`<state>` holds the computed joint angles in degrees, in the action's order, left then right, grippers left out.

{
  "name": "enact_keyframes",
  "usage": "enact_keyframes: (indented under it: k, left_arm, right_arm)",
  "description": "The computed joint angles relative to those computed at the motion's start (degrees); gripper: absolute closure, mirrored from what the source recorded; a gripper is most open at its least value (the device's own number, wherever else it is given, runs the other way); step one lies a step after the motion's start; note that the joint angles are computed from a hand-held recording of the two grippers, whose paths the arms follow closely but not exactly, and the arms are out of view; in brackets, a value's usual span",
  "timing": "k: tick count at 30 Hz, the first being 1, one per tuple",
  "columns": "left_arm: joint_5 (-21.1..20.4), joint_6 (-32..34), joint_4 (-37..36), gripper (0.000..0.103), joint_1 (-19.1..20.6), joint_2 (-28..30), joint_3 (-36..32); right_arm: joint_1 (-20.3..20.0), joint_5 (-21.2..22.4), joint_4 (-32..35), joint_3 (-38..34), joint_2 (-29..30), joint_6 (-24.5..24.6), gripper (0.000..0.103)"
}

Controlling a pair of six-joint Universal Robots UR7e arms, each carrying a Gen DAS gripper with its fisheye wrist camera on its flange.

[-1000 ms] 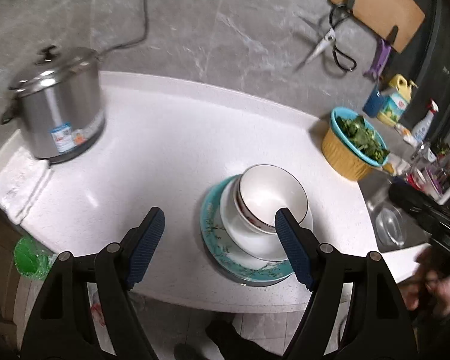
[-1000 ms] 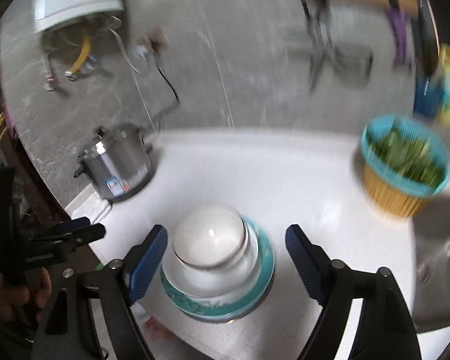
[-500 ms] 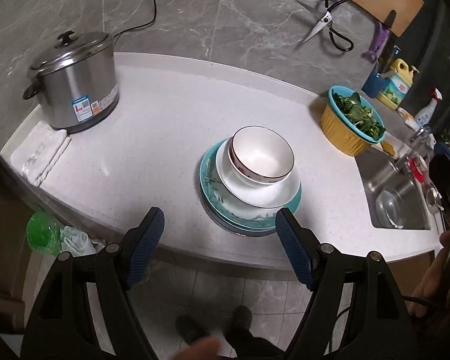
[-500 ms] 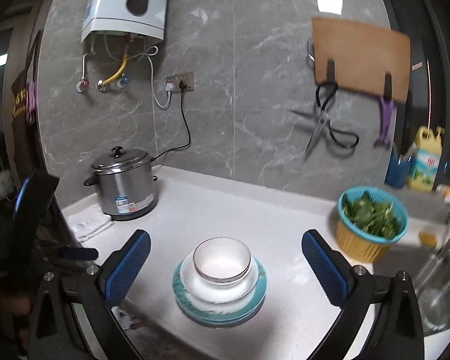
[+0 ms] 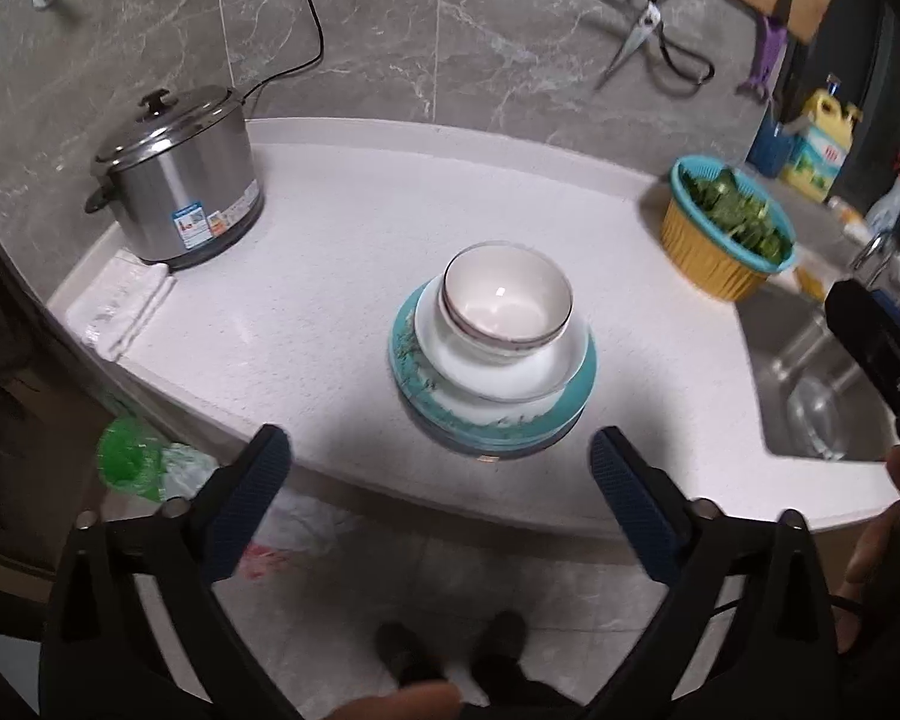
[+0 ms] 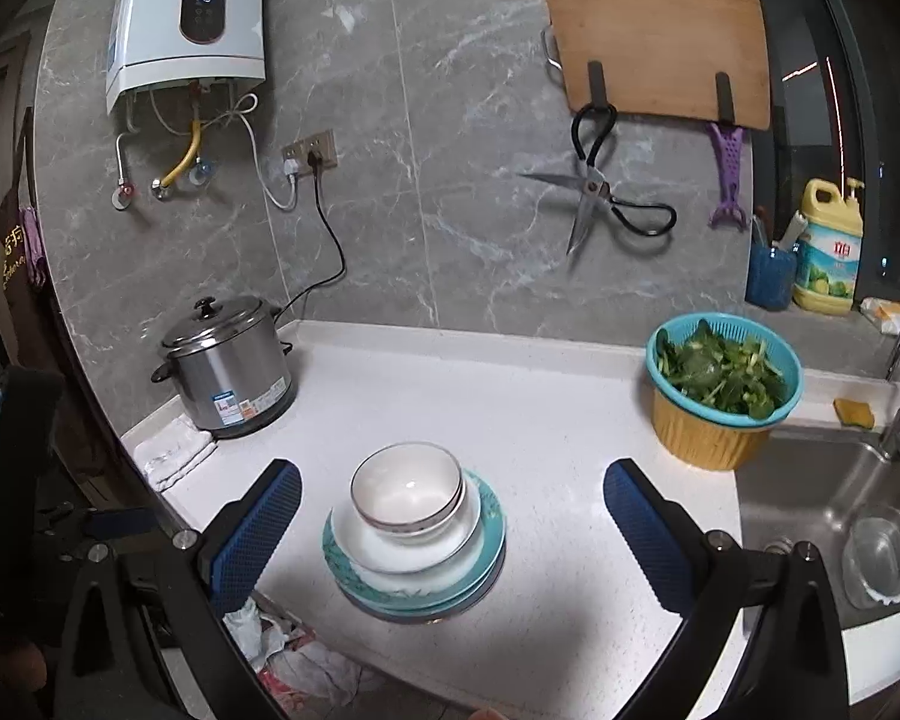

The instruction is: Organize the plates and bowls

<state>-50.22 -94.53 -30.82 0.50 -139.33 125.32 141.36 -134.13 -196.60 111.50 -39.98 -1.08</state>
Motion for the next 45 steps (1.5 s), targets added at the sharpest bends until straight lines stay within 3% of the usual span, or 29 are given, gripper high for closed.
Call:
enact_keyframes:
  k: [8, 13, 20, 24, 45]
  left_arm:
    - [-5.71, -6.74, 1.75, 0.0, -7.43, -0.75, 1.8]
    - [-8.46, -9.58, 3.85, 0.0, -11.96, -2.42, 2.24]
    - [-10.8, -12.23, 7.34, 0.0, -15.03, -1.94, 1.48]
    - [-10.63, -12.34, 9.04, 0.0, -13.64, 1.13, 0.85]
    - [-5.9, -17.27, 12.01, 0.0, -8.13, 5.68, -4.18]
  right_arm:
    - [0.31, -2.02, 2.23, 2.13, -1.92, 5.28, 0.0]
    - [0.9, -2.85, 2.64, 2.83, -2.43, 5.63, 0.0]
    - [1.76, -3.99, 3.9, 2.95, -2.9, 6.95, 0.0]
    - [1.89, -4.77, 6.77, 2.45, -3.31, 8.73, 0.0]
    - [1.89, -6.66, 19.32, -1.84, -3.36, 14.33, 0.0]
